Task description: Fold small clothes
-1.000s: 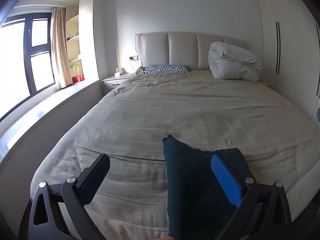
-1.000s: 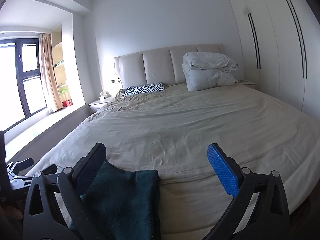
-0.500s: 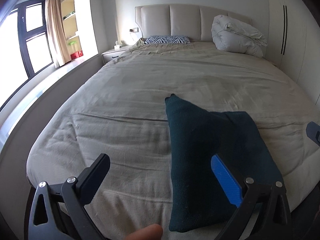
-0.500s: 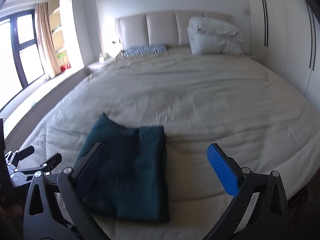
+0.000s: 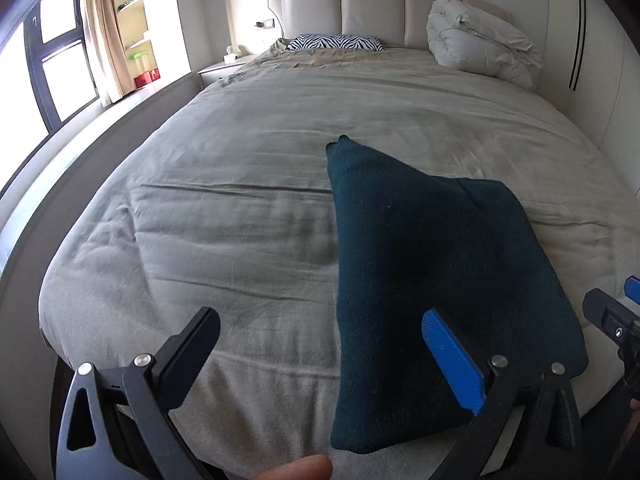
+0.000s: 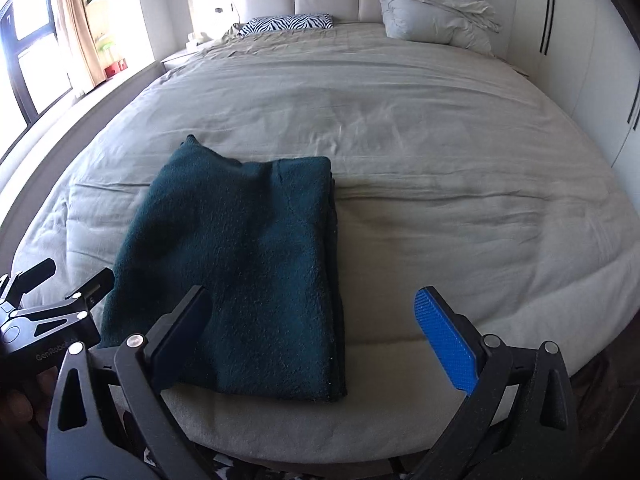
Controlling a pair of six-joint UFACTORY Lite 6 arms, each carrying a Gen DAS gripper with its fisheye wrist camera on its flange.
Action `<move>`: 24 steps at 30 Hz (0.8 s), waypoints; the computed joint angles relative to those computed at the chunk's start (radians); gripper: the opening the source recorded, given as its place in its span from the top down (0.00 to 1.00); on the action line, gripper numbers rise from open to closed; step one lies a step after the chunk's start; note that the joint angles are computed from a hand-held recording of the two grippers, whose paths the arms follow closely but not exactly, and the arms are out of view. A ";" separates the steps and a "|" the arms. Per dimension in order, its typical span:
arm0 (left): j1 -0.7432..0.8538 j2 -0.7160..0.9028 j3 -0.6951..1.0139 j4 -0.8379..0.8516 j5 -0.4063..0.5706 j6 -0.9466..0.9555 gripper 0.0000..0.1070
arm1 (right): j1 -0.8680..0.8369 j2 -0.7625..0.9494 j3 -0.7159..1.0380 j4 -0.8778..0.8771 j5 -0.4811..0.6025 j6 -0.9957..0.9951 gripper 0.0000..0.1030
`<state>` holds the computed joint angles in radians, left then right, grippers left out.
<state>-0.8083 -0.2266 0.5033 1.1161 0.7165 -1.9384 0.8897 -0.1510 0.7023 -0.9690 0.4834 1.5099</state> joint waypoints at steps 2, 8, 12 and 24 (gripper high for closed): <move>0.001 0.005 0.000 0.003 -0.004 -0.002 0.04 | -0.009 -0.002 0.001 0.028 -0.006 -0.032 0.00; 0.007 0.019 0.000 0.004 -0.015 -0.008 0.04 | -0.022 -0.003 0.000 0.069 -0.012 -0.069 0.00; 0.002 0.024 0.002 0.003 -0.015 -0.011 0.04 | -0.025 0.008 0.005 0.094 -0.012 -0.087 0.00; 0.000 0.034 -0.003 0.013 -0.022 -0.028 0.04 | -0.033 0.035 0.014 0.093 -0.021 -0.080 0.00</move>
